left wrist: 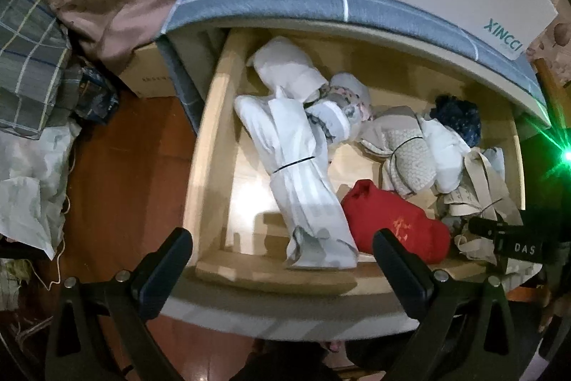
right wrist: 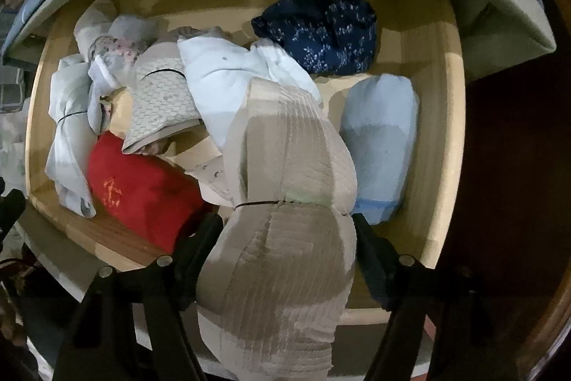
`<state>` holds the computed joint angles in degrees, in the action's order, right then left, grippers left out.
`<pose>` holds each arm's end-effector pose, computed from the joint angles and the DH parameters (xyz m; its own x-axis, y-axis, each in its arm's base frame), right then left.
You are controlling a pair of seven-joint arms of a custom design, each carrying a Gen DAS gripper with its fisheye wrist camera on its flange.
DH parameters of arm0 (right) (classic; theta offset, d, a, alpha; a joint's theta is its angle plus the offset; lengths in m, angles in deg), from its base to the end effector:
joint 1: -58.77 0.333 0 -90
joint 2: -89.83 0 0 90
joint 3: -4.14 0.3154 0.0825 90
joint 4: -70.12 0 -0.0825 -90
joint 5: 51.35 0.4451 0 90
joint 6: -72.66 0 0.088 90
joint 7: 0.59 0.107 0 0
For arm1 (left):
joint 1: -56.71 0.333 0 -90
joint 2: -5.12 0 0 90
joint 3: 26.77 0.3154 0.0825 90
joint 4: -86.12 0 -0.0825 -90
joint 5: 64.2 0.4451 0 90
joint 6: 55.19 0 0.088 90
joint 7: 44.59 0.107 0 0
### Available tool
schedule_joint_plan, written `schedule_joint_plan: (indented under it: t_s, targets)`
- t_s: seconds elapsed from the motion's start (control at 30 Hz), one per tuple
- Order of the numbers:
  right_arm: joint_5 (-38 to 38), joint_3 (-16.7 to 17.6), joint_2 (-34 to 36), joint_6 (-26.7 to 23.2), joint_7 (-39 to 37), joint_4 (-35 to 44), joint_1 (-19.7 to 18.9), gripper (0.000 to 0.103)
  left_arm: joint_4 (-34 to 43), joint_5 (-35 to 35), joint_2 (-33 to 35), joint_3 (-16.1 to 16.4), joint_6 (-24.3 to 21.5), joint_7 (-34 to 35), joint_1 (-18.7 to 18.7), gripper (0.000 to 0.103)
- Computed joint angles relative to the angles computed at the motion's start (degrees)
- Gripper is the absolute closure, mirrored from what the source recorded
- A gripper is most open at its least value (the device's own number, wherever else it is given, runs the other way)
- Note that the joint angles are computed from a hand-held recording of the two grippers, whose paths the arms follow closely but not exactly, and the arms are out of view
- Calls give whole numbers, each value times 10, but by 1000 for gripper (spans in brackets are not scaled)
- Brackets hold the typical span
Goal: Take underwear out of drawer
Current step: 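Grasp the rolled white underwear with the left tool while the right tool grasps the beige bra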
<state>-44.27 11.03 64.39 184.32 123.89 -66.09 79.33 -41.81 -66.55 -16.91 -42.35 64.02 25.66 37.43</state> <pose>0.4169 0.2274 0.4655 -0.1783 -0.9822 -0.0597 -0.9839 0.1770 0.0259 0.4218 -0.3076 0.5220 -0.2392 -0.9708 0.0158 -0.9466 0.2296 -0.2262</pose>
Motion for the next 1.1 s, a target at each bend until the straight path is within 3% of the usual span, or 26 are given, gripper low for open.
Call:
schedule_joint_plan:
  t_s: [0.7, 0.77, 0.83, 0.9, 1.1]
  targets:
    - [12, -9, -37, 11, -7, -33, -1, 41, 104, 28, 159, -7, -55, -61, 0, 0]
    - [16, -11, -43, 14, -9, -39, -3, 41, 104, 25, 164, -6, -49, -64, 0, 5]
    - [21, -13, -47, 17, -11, -43, -5, 41, 111, 22, 175, -5, -55, -66, 0, 25]
    - [22, -16, -49, 17, -16, -45, -7, 41, 117, 15, 185, -3, -63, -71, 1, 33]
    - [24, -17, -50, 16, -25, -47, -12, 41, 128, 10, 207, -2, -70, -75, 1, 33]
